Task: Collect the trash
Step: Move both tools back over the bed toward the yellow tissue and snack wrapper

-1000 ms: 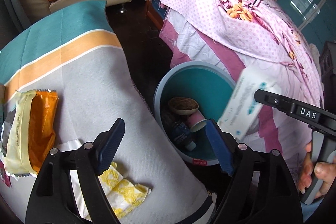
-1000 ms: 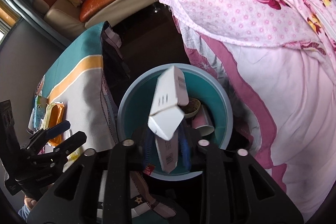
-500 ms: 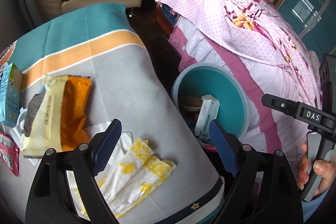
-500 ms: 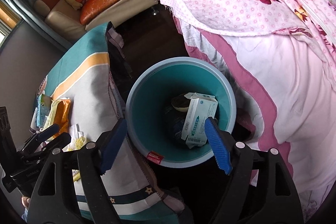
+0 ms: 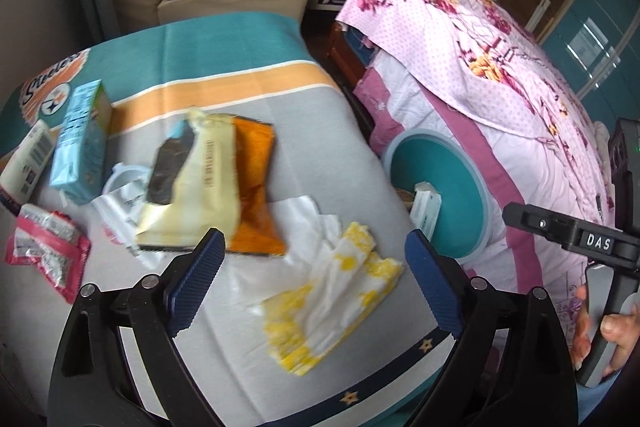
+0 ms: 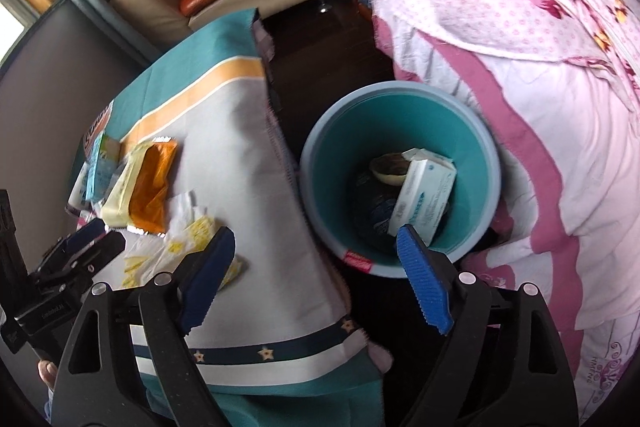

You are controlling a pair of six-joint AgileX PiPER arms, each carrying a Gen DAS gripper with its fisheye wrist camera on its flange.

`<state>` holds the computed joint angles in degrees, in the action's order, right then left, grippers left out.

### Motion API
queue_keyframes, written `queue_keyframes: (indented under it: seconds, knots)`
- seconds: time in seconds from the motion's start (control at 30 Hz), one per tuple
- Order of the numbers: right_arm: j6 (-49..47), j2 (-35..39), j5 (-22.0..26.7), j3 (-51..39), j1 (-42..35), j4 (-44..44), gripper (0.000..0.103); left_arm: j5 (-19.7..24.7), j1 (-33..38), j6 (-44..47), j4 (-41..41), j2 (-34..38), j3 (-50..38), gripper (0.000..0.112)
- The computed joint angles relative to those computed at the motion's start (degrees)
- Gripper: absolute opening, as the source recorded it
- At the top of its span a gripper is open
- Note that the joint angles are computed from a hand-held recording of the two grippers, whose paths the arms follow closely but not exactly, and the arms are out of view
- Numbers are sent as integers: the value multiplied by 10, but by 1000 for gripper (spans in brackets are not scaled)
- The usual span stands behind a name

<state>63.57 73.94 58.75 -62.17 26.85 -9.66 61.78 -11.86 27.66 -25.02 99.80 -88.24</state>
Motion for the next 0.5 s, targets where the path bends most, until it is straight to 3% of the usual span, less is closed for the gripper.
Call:
queue_keyframes:
  seconds: [0.5]
  knots:
    - [-75,195,50,-217,61,25,83,22,151,37,-12,62,-36,93]
